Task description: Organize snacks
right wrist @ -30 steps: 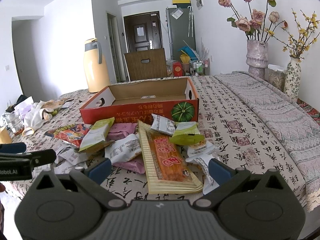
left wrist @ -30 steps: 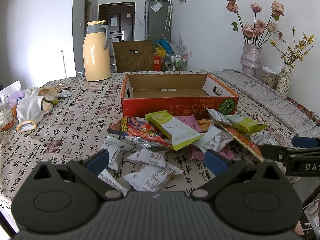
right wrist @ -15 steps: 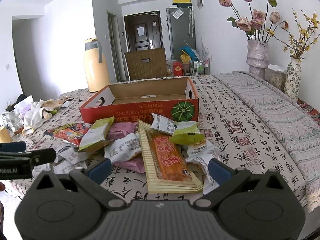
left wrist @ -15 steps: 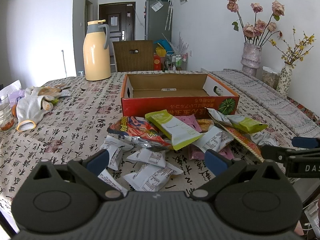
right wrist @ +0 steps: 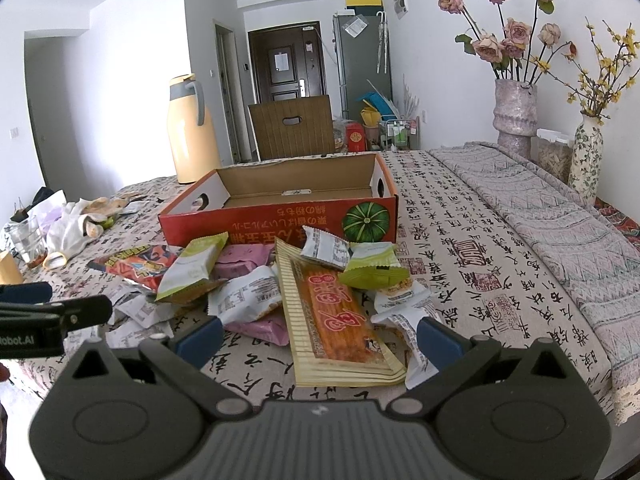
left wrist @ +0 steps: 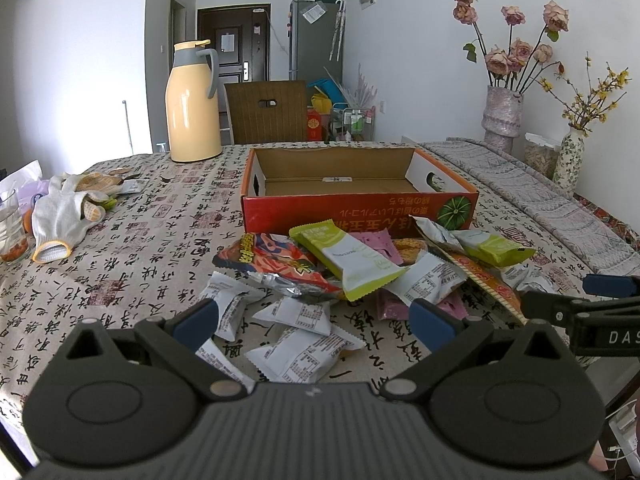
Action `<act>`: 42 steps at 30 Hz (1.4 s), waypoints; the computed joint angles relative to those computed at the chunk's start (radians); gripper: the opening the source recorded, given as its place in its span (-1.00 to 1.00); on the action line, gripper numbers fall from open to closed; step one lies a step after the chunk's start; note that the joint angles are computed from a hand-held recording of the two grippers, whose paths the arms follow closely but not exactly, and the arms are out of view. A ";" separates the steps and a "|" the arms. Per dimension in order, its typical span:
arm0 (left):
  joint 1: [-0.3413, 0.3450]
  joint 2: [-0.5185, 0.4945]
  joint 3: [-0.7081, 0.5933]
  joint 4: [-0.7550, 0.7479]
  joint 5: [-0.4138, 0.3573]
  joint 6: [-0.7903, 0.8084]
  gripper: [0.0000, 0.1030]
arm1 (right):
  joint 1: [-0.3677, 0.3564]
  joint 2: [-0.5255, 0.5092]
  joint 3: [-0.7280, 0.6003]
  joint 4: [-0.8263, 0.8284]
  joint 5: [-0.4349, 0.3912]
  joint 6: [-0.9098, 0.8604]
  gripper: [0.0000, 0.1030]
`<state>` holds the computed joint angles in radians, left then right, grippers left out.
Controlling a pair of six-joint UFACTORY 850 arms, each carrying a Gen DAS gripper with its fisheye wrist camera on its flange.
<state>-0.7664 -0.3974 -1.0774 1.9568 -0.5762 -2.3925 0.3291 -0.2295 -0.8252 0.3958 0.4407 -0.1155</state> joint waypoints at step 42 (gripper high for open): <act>0.049 -0.098 -0.112 -0.073 0.066 0.064 1.00 | -0.149 -0.146 -0.084 -0.074 -0.038 -0.004 0.56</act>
